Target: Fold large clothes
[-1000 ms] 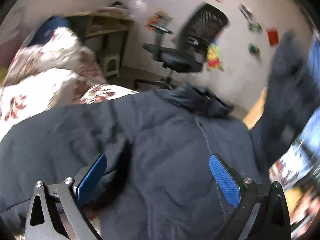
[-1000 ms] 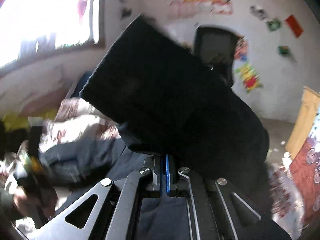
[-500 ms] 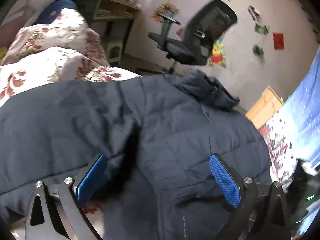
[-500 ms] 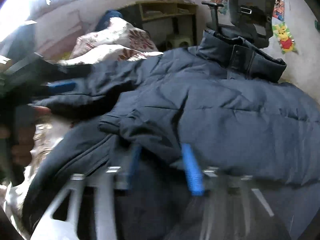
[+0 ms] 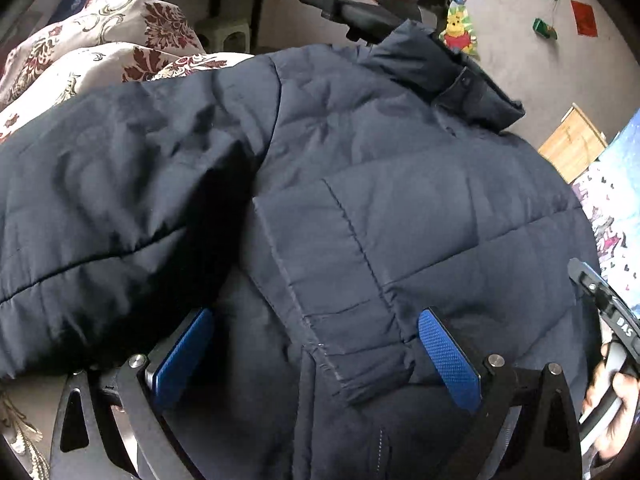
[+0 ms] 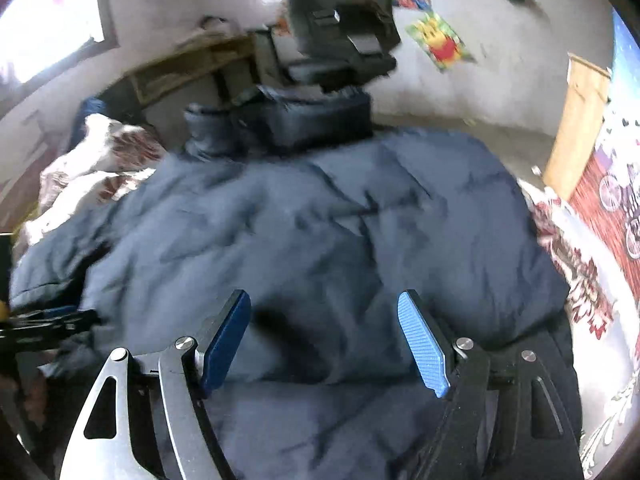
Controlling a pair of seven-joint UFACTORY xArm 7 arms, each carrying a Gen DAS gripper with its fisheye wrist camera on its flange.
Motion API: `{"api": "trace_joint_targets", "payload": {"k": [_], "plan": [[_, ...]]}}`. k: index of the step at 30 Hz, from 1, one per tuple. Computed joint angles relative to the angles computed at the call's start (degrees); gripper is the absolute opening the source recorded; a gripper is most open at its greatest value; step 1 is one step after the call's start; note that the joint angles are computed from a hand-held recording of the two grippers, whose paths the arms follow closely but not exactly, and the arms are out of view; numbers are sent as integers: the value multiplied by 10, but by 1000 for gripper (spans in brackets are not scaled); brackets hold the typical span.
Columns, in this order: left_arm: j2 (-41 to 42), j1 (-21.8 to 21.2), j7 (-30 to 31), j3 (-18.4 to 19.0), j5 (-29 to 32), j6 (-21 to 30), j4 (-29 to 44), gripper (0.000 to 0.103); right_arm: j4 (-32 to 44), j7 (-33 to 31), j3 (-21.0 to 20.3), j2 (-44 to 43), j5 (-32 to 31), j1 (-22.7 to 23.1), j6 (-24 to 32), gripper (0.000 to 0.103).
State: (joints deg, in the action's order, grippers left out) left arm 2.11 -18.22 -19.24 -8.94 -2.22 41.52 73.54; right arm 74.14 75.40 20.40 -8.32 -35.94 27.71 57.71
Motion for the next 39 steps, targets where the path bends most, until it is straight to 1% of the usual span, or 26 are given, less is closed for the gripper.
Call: {"api": "trace_joint_targets", "payload": {"k": [2, 3, 6, 8, 10, 13, 14, 15, 17, 19, 21, 23, 25, 27, 28, 31, 33, 34, 35, 37, 39], "plan": [[6, -4, -8, -2, 26, 8, 3, 103, 2, 1, 4, 14, 1, 3, 12, 72], [9, -6, -12, -2, 33, 7, 3, 103, 14, 2, 6, 36, -10, 5, 20, 72], [-3, -7, -14, -2, 37, -11, -12, 103, 18, 21, -2, 56, -36, 23, 32, 73], [-17, -4, -8, -1, 24, -21, -25, 103, 21, 30, -8, 60, -46, 33, 36, 73], [-31, -1, 5, 1, -6, -24, -35, 103, 18, 35, -15, 58, -52, 37, 29, 73], [-52, 5, 11, 4, -30, -23, -48, 103, 33, 45, -16, 61, -72, 44, 19, 73], [-71, 7, 9, 6, -36, -28, -62, 103, 38, 45, -13, 59, -80, 48, 22, 73], [-87, 9, 10, 8, -44, -35, -76, 103, 59, 41, -7, 71, -97, 55, 29, 74], [-128, 13, 14, 12, -62, -59, -113, 103, 89, 22, -7, 91, -117, 68, 20, 76], [-186, 27, -13, 12, -50, -82, -161, 103, 130, -4, -10, 120, -126, 87, 13, 77], [-237, 48, -50, 12, -34, -80, -198, 103, 165, -27, -19, 147, -125, 104, -6, 77], [-293, 74, -94, 16, -24, -66, -235, 103, 202, -49, -29, 177, -123, 119, -23, 78], [-332, 82, -109, 33, -37, -52, -260, 103, 238, -71, -36, 206, -120, 139, -29, 78], [-372, 106, -137, 40, -34, -22, -279, 103, 274, -95, -45, 235, -119, 158, -28, 78], [-390, 119, -149, 41, -29, -16, -290, 103, 292, -106, -50, 251, -120, 169, -24, 78], [-431, 160, -186, 40, -8, -10, -315, 103, 332, -127, -67, 284, -111, 193, -18, 78], [-443, 185, -206, 41, 6, -10, -322, 103, 340, -127, -78, 294, -96, 201, -26, 78], [-443, 188, -210, 50, 2, -11, -325, 103, 340, -125, -84, 297, -89, 205, -28, 78], [-442, 184, -210, 67, -12, -16, -330, 103, 350, -126, -90, 306, -80, 211, -23, 78], [-446, 169, -207, 106, -59, -34, -350, 103, 356, -127, -103, 316, -68, 222, -19, 78], [-442, 167, -204, 124, -85, -48, -359, 103, 354, -126, -117, 320, -60, 233, -16, 78]]}}
